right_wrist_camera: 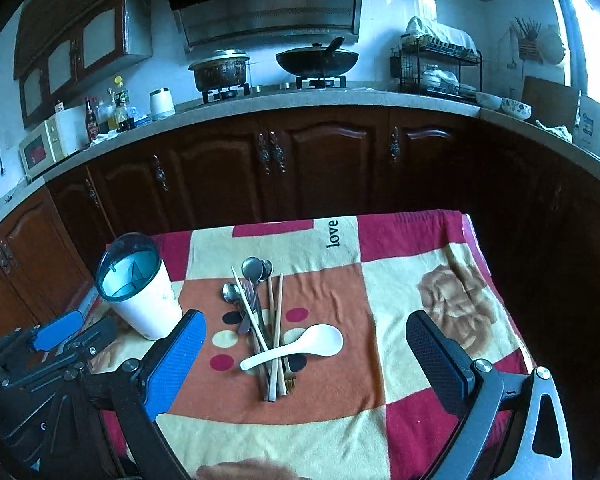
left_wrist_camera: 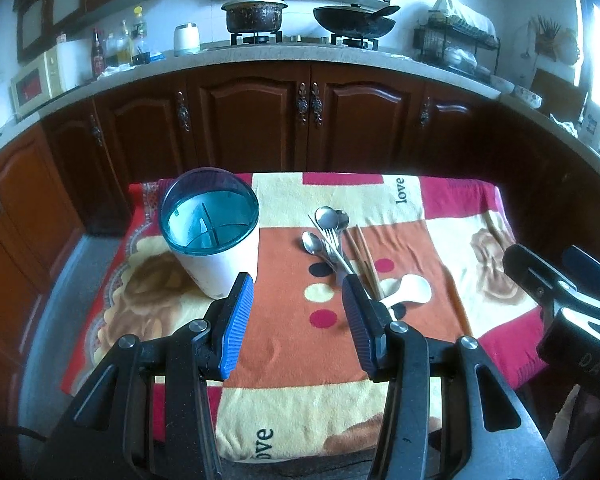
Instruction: Organize utensils
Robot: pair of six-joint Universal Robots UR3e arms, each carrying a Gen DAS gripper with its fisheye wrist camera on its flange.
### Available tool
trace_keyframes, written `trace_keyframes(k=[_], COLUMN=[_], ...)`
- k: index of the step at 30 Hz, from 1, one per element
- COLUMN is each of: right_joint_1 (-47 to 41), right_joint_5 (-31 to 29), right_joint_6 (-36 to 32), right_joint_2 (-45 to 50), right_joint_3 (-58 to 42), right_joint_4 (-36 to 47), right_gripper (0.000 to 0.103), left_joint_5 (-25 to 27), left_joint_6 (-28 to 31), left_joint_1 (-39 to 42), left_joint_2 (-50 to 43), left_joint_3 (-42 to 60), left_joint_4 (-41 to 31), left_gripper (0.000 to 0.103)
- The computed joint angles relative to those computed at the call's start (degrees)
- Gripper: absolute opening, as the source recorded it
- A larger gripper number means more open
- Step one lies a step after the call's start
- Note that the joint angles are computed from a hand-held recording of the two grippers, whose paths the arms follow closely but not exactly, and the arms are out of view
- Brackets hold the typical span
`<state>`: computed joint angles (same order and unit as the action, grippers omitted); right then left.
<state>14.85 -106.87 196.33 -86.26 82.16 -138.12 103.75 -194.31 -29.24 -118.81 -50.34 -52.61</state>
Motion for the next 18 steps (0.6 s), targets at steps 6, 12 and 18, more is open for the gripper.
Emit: trace_keyframes(k=[6,12,18], right_joint_1=[-0.4,0.2,0.3], right_joint_5=[0.5,-0.8,-1.2], right_joint_6=[0.3,0.4,-0.3], right_joint_2=[-0.6,-0.4,-0.2], right_joint_3=[0.0,-0.5,-1.0], right_joint_4=[0.8,1.2,1.7], right_gripper=[0.099,0.099,0.1], left_joint_5=[0.5,-0.9,-1.5], left_joint_6=[0.2,0.5,0.4], left_joint_1=[-0.3,-0.1,0.3], left_joint_2=[0.5,0.9,1.1], left_joint_3=[-0.8,-1.5,-1.6], left_joint_4=[0.9,1.0,0.6], left_gripper=[0.046,0.046,0.046])
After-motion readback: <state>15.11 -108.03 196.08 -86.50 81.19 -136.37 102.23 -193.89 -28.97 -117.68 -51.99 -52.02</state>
